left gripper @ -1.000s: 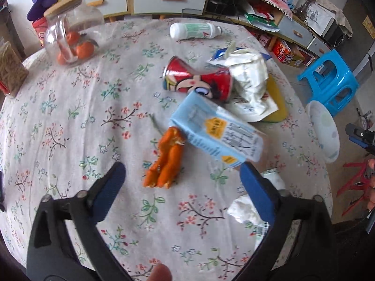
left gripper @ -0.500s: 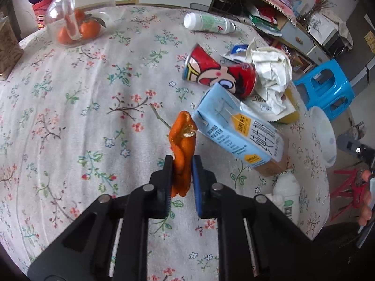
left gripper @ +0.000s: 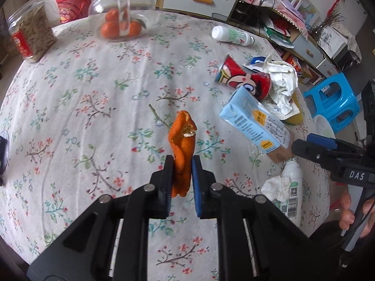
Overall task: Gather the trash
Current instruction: 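Grasp the milk carton with the right tool while the left tool holds the wrapper, then drop the wrapper and milk carton into the white bucket from both tools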
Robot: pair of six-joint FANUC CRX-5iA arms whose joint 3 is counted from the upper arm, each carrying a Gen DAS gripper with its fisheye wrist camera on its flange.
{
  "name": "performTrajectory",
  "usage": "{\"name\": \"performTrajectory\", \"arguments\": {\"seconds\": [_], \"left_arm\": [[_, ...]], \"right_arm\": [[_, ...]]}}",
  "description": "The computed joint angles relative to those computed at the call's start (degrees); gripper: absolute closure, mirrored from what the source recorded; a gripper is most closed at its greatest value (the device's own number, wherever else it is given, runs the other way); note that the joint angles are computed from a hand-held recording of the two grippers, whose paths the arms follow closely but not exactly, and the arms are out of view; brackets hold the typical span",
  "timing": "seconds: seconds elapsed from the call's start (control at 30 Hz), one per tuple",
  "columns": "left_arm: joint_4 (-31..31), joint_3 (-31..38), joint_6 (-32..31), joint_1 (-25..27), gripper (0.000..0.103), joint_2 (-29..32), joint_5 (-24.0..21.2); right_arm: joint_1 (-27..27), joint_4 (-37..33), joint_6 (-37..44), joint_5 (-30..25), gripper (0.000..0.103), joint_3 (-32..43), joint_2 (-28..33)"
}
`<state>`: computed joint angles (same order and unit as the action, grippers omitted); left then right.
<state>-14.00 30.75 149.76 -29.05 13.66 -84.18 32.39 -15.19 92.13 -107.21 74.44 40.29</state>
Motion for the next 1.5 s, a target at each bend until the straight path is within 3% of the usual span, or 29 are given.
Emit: {"name": "performTrajectory", "arguments": {"seconds": [0.3, 0.33, 0.37, 0.57, 0.8, 1.0, 1.5], "left_arm": [[0.6, -2.9, 1.4, 0.3, 0.086, -2.1, 1.7], [0.6, -3.0, 1.5, 0.2, 0.086, -2.2, 1.6], [0.6, -3.1, 1.7, 0.2, 0.086, -2.2, 1.5], [-0.1, -3.1, 2.0, -0.1, 0.086, -2.8, 1.4], [-1.7, -1.3, 2.5, -1.0, 0.086, -2.4, 1.2], [-2.1, 1.7, 1.9, -1.6, 0.086, -0.5, 1.1], [0.5, 15.7, -5.0, -2.6, 0.086, 10.4, 1.9]], "right_arm": [[3.1, 4.3, 0.8, -0.8, 0.018, 1.4, 3.6], [3.1, 4.3, 0.8, -0.6, 0.020, 1.2, 3.6], [3.1, 4.3, 0.7, -0.6, 0.031, 1.2, 3.7], [1.0, -0.9, 1.1, 1.0, 0.040, -0.5, 0.6], [-3.1, -8.3, 3.3, 3.2, 0.043, -2.1, -3.9], [-7.1, -10.0, 1.7, 5.6, 0.043, -2.6, -5.9], [-19.8, -7.5, -8.8, 3.0, 0.043, 8.8, 0.3]]}}
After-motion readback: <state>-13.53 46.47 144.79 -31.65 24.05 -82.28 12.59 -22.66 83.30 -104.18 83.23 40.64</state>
